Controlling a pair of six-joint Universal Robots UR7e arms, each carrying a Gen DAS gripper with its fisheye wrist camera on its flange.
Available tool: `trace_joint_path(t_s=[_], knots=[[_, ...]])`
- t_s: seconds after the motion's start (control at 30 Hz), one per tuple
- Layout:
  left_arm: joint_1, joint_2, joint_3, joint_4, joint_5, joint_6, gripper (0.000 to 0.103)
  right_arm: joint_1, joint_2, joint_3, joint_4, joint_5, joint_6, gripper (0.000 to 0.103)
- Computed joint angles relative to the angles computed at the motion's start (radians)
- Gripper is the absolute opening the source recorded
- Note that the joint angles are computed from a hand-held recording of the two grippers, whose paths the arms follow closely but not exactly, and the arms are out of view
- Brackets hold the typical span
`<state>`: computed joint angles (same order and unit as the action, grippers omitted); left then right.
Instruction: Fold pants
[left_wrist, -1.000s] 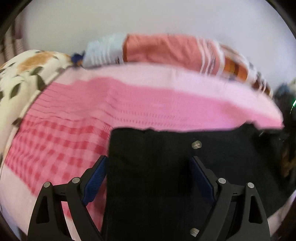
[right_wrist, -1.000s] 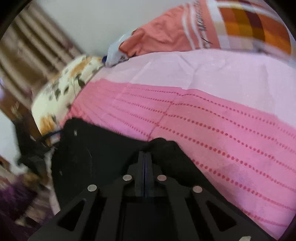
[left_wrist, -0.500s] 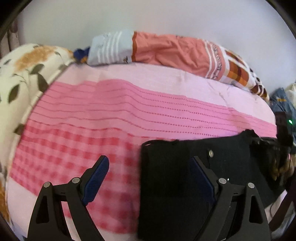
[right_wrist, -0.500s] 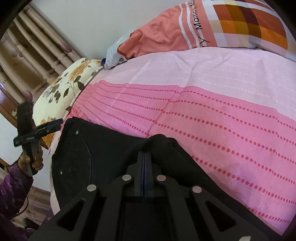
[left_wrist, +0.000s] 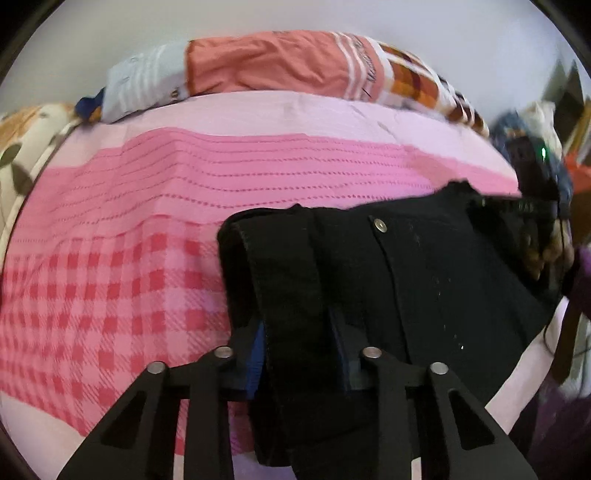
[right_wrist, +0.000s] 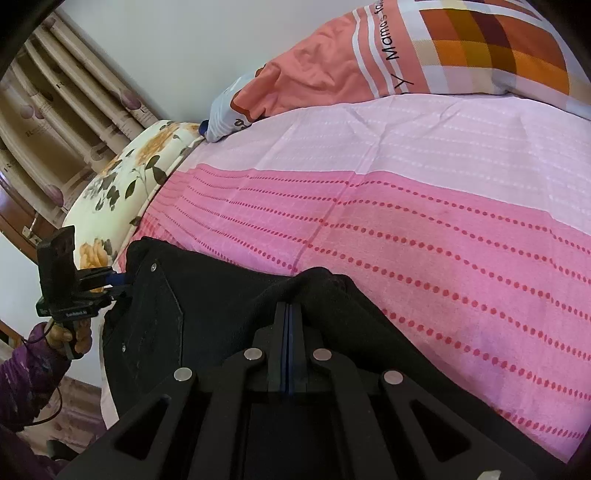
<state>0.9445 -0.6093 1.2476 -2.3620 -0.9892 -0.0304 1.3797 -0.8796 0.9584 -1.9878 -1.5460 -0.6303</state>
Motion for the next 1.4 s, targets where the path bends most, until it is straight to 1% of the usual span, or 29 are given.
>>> trace_joint_path(t_s=[0.07,0.13,0.2,0.27,0.3,0.37,0.43,0.5,0.53,0.57,0.73,0.77,0.8,0.83,0.87,0.9,0.93,1.0,1.03,1.07,1.1,1.13,1.2,1.23,1.27,1.3,1.33,1.37,1.4], knots=[[-0.001,0.001,-0.012,0.013,-0.001,-0.008,0.026,-0.001,0.001,-0.002,0.003,0.004,0.003,0.0],[-0.014,-0.003,0.001,-0.025,0.044,0.026,0.024,-0.003,0.005,-0.011,0.011,0.01,0.009,0.0],[-0.014,0.009,-0.025,-0.007,0.065,0.025,0.023,-0.003,0.004,-0.008,0.005,0.01,0.014,0.0],[-0.018,0.029,-0.055,-0.013,0.095,0.044,0.021,0.003,-0.011,0.028,-0.043,-0.009,0.007,0.0],[-0.025,0.038,-0.065,-0.043,0.113,0.073,0.02,0.012,-0.028,0.074,-0.11,-0.036,-0.011,0.0],[-0.029,0.052,-0.086,-0.091,0.122,0.114,0.02,0.027,-0.049,0.136,-0.203,-0.081,-0.049,0.0],[-0.021,0.067,-0.108,-0.096,0.129,0.128,0.02,0.034,-0.057,0.163,-0.246,-0.102,-0.071,0.0],[-0.002,0.079,-0.115,-0.039,0.129,0.106,0.02,0.031,-0.053,0.151,-0.23,-0.095,-0.066,0.0],[0.003,0.077,-0.104,-0.038,0.122,0.099,0.02,0.027,-0.049,0.136,-0.208,-0.083,-0.055,0.0],[0.006,0.058,-0.067,-0.079,0.106,0.104,0.02,0.024,-0.047,0.128,-0.196,-0.077,-0.049,0.0],[0.009,0.025,0.006,-0.144,0.1,0.052,0.03,0.024,-0.036,0.096,-0.153,-0.076,-0.038,0.0],[0.005,0.025,0.008,-0.149,0.117,0.038,0.035,0.025,-0.031,0.077,-0.123,-0.076,-0.021,0.001],[-0.001,0.02,0.013,-0.146,0.135,0.023,0.045,0.02,-0.023,0.037,-0.051,-0.05,0.035,0.004],[-0.014,0.013,0.019,-0.146,0.171,-0.004,0.049,0.012,-0.029,0.025,-0.02,-0.012,0.078,0.012],[-0.021,0.006,0.03,-0.166,0.187,-0.013,0.057,0.007,-0.043,0.039,-0.031,0.016,0.097,0.023],[-0.033,-0.004,0.048,-0.203,0.205,-0.014,0.065,0.0,-0.068,0.066,-0.055,0.054,0.112,0.029],[-0.051,-0.007,0.065,-0.249,0.248,-0.004,0.067,-0.013,-0.104,0.103,-0.076,0.104,0.131,0.034],[-0.079,0.0,0.078,-0.312,0.32,0.031,0.069,-0.046,-0.175,0.172,-0.082,0.206,0.175,0.034],[-0.092,0.001,0.084,-0.333,0.325,0.04,0.069,-0.061,-0.212,0.211,-0.091,0.236,0.193,0.034],[-0.103,-0.001,0.093,-0.347,0.294,0.047,0.07,-0.075,-0.252,0.251,-0.09,0.259,0.2,0.034],[-0.11,-0.002,0.101,-0.351,0.263,0.054,0.072,-0.084,-0.278,0.277,-0.083,0.27,0.198,0.034],[-0.117,0.006,0.105,-0.337,0.24,0.056,0.073,-0.101,-0.331,0.333,-0.083,0.282,0.188,0.034],[-0.116,0.034,0.094,-0.264,0.238,0.041,0.073,-0.126,-0.408,0.417,-0.086,0.257,0.177,0.034],[-0.111,0.043,0.076,-0.202,0.23,0.007,0.073,-0.151,-0.453,0.464,-0.074,0.233,0.18,0.034],[-0.098,0.049,0.071,-0.15,0.199,-0.042,0.073,-0.182,-0.489,0.505,-0.066,0.213,0.197,0.034],[-0.09,0.046,0.082,-0.14,0.168,-0.074,0.073,-0.215,-0.519,0.538,-0.051,0.199,0.227,0.034],[-0.094,0.042,0.108,-0.172,0.179,-0.071,0.073,-0.247,-0.539,0.554,-0.013,0.199,0.255,0.028],[-0.101,0.039,0.126,-0.198,0.195,-0.057,0.073,-0.295,-0.578,0.59,0.021,0.24,0.254,0.017],[-0.105,0.036,0.134,-0.195,0.203,-0.055,0.073,-0.32,-0.61,0.613,0.036,0.255,0.241,0.015]])
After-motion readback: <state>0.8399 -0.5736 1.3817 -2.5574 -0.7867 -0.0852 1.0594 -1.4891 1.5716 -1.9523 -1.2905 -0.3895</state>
